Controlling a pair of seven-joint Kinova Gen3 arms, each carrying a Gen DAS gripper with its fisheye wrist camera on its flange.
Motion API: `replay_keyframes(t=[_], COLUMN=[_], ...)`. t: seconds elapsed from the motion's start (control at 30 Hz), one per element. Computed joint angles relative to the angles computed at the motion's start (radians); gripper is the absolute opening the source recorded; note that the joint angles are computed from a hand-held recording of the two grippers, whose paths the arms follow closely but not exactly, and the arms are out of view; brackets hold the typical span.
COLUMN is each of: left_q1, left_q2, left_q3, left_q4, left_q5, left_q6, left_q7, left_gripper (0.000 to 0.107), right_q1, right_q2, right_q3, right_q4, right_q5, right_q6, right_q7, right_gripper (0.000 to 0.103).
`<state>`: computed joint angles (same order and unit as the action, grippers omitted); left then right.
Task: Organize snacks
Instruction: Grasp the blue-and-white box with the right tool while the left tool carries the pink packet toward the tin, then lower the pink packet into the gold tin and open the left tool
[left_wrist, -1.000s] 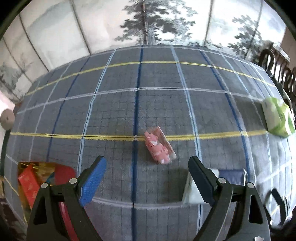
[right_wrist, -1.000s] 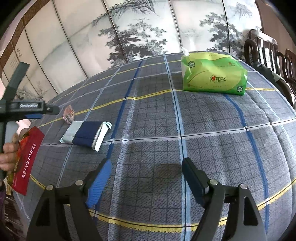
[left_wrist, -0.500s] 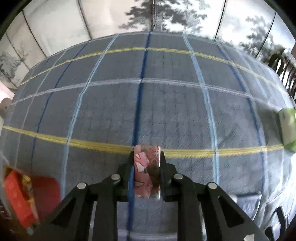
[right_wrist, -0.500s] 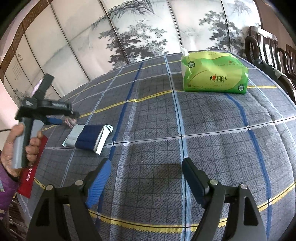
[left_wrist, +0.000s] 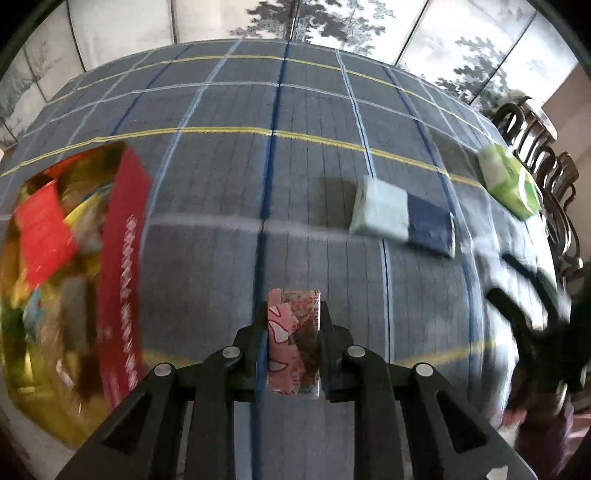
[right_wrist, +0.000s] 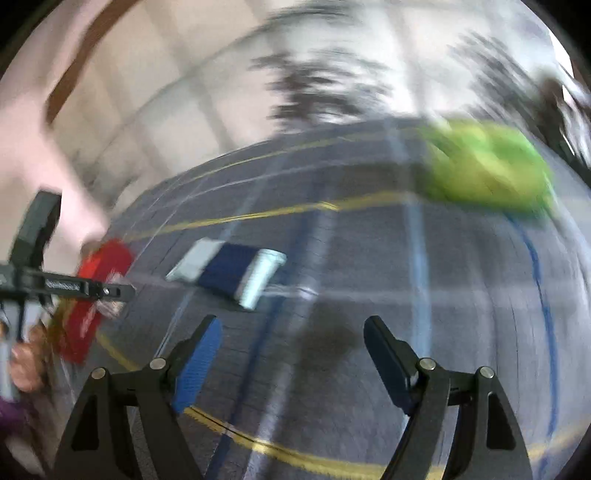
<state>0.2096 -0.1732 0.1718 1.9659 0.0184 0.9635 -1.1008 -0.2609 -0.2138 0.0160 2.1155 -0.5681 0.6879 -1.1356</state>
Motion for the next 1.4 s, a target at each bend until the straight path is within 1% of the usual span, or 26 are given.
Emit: replay_keyframes(t=[0.07,0.13,0.2,0.27,0.3,0.33,0.37,0.43,0.53,0.6,0.63,0.67,0.7,0.77,0.83,0.87,0.9,0.97,1.0,1.07,1.13,1.2,1.23,1.27,1.33,1.4], left_q1=[0.007,0.004,-0.005,-0.017,-0.023,-0.029,-0.033,-0.041,-0.057,-0.07,-0.079,-0.087,-0.097,-0.115,-0.134,-0.147,-0.163,-0.179,-0.188,-0.21,-0.221,-0.232,-0.242,-0.244,-0.245,-0.264], left_q2=[-0.026,-0.057,-0.087,-0.113,-0.132,-0.139,-0.154,-0.176,-0.203,-0.227,-0.238,-0.252,-0.274,-0.31,-0.349,-0.368,-0.387,-0.414,-0.425,-0.456,-0.467,-0.466,-0.46,-0.46,-0.474,-0.478], left_q3=[-0.003,-0.036,-0.054,-0.04,-0.033,-0.027,-0.032,-0.043,-0.053,-0.066,-0.068,-0.072,-0.077,-0.088,-0.107,-0.114,-0.118,-0.146,-0.158,-0.184,-0.207,-0.224,-0.232,-0.258,-0.298,-0.285], left_q4=[0.0,0.006,0.012,0.011,0.011,0.009,0.011,0.011,0.012,0.016,0.02,0.022,0.026,0.032,0.038,0.04,0.04,0.041,0.045,0.051,0.058,0.069,0.073,0.08,0.092,0.094], left_q5=[0.019,0.064,0.094,0.09,0.082,0.077,0.078,0.086,0.089,0.096,0.095,0.093,0.089,0.082,0.073,0.064,0.05,0.04,0.037,0.022,0.01,-0.005,-0.01,-0.001,0.022,0.016], left_q6=[0.024,0.058,0.088,0.112,0.124,0.128,0.137,0.15,0.174,0.186,0.188,0.194,0.199,0.207,0.217,0.225,0.236,0.252,0.254,0.26,0.26,0.251,0.249,0.245,0.24,0.238], left_q7=[-0.004,-0.042,-0.071,-0.063,-0.058,-0.053,-0.057,-0.068,-0.078,-0.085,-0.084,-0.084,-0.085,-0.088,-0.097,-0.1,-0.1,-0.118,-0.127,-0.146,-0.176,-0.212,-0.22,-0.237,-0.27,-0.284], left_gripper=[0.019,0.019,0.019,0.019,0.019,0.019,0.019,0.019,0.019,0.019,0.019,0.019,0.019,0.02,0.02,0.02,0.02,0.02,0.02,0.018,0.018,0.018,0.017,0.017,0.017,0.017], right_q1=[-0.093,-0.143,-0.123,-0.073,-0.075,-0.094,-0.095,-0.08,-0.108,-0.088,-0.062,-0.053,-0.062,-0.127,-0.146,-0.129,-0.097,-0.013,0.008,-0.005,-0.065,-0.09,-0.078,-0.065,-0.096,-0.09], right_q2=[0.036,0.087,0.17,0.255,0.296,0.326,0.356,0.424,0.479,0.526,0.532,0.522,0.503,0.458,0.404,0.369,0.33,0.291,0.266,0.22,0.19,0.175,0.171,0.173,0.182,0.169], right_q3=[0.032,0.06,0.022,-0.056,-0.08,-0.086,-0.109,-0.154,-0.168,-0.197,-0.22,-0.234,-0.229,-0.178,-0.171,-0.188,-0.224,-0.299,-0.314,-0.298,-0.234,-0.227,-0.251,-0.275,-0.275,-0.316], right_q4=[-0.061,-0.14,-0.232,-0.325,-0.371,-0.408,-0.446,-0.517,-0.566,-0.602,-0.61,-0.598,-0.575,-0.529,-0.46,-0.413,-0.367,-0.318,-0.285,-0.22,-0.172,-0.141,-0.134,-0.13,-0.128,-0.118], right_q5=[0.049,0.066,0.066,0.097,0.134,0.174,0.213,0.249,0.317,0.336,0.328,0.338,0.338,0.352,0.317,0.279,0.238,0.157,0.116,0.065,0.009,0.017,0.036,0.057,0.122,0.196], right_q6=[0.019,0.065,0.131,0.199,0.227,0.249,0.273,0.339,0.354,0.392,0.395,0.381,0.361,0.329,0.292,0.265,0.233,0.194,0.159,0.08,0.02,-0.039,-0.054,-0.065,-0.079,-0.099], right_q7=[0.081,0.163,0.244,0.318,0.335,0.336,0.332,0.341,0.309,0.245,0.205,0.178,0.154,0.079,0.056,0.069,0.068,0.029,-0.006,-0.059,-0.139,-0.22,-0.261,-0.302,-0.383,-0.457], right_gripper=[0.082,0.082,0.082,0.082,0.082,0.082,0.082,0.082,0.08,0.075,0.066,0.061,0.052,0.051,0.051,0.051,0.051,0.051,0.051,0.051,0.051,0.051,0.051,0.051,0.051,0.051])
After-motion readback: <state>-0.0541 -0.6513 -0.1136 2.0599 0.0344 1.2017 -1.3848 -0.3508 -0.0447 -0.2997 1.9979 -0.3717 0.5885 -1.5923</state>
